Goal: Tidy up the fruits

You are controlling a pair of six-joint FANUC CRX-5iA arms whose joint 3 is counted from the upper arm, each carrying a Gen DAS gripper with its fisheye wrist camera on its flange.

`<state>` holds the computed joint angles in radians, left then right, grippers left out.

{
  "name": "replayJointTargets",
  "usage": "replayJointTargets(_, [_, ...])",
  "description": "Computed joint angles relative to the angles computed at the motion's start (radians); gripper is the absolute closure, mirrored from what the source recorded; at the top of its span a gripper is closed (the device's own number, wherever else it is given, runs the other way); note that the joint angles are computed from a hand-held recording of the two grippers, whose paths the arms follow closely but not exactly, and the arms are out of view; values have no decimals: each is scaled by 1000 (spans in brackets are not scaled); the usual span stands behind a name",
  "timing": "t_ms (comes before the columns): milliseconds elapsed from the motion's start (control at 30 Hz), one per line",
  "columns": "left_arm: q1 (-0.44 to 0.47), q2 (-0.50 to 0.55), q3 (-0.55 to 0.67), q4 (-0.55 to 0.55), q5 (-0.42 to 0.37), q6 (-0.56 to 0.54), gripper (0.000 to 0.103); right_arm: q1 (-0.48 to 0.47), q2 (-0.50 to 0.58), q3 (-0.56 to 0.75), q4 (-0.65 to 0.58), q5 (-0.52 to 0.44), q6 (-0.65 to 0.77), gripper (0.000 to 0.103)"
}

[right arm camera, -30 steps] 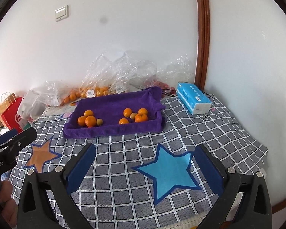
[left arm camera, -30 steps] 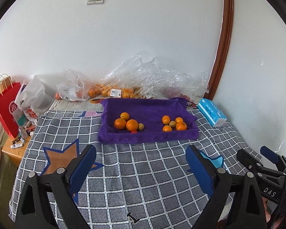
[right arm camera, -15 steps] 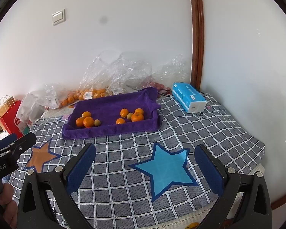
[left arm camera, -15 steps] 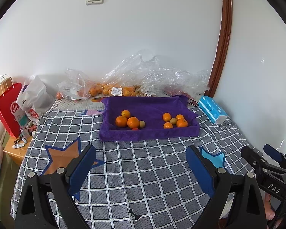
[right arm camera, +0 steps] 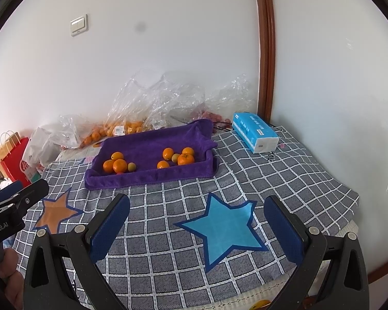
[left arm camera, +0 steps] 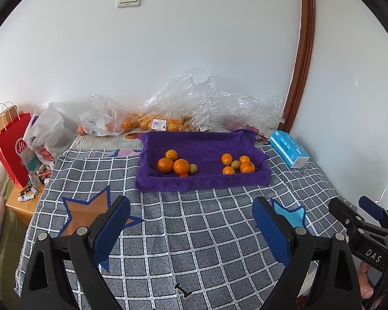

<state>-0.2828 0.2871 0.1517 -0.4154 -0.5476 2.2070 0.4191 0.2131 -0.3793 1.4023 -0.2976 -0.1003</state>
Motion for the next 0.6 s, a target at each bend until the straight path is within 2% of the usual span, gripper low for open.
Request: replayJointTargets(600, [-4, -3, 1, 0, -1, -1, 8, 0, -4, -5, 4, -3, -2, 1])
